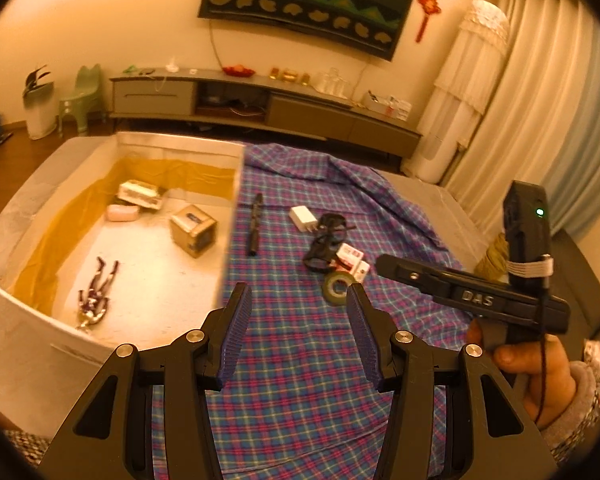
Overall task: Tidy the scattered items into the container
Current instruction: 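Move both tools back over the remaining items on the shirt, then close the left tool on the black glasses and lift them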
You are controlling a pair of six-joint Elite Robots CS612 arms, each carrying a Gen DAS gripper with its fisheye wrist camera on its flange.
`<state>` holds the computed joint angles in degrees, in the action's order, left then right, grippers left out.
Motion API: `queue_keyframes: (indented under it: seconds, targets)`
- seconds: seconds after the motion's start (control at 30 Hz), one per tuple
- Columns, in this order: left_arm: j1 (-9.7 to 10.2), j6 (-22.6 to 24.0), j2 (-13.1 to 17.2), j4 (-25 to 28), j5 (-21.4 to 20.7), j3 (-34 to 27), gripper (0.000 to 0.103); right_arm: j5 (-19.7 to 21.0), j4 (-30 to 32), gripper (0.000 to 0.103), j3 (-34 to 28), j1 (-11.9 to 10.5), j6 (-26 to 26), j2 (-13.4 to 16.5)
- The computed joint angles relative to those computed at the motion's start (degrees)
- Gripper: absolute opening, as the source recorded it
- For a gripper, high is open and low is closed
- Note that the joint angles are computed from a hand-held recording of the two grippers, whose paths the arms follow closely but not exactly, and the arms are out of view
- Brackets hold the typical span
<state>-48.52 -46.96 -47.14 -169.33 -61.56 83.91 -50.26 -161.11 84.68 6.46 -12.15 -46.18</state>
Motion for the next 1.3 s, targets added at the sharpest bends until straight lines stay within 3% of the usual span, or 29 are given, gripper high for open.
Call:
queue_keyframes:
  seconds: [0.23,0.43,0.77,1.1,1.3]
  targets:
    - [1.07,3.7,5.0,4.3,-4.9,-8.5,0.052,-2.1,3.0,0.067,-2.7,-0.8,2.5,2.5]
    - [3.02,2.8,10.0,8.2,-7.0,-16.7,0.052,-4.9,5.2,0.067,-5.0,-1.2,4.9,4.3]
    - [6.05,3.7,20.0,19.7,-11.3,-33.1,0.052,-7.7,8.1,0.051,-8.2,-0.8,5.0,6.8]
    - [7.93,1.7,26.9,27.5,-15.0,-43.6,0.053,-10.2,9.2,0.036,-11.9,-0.1,5.7,9.8]
    - [7.58,5.8,28.3,27.8,-11.4,-45.8,0.052,-12.3,6.9,0.035,-12.6,0.6,2.5,10.6]
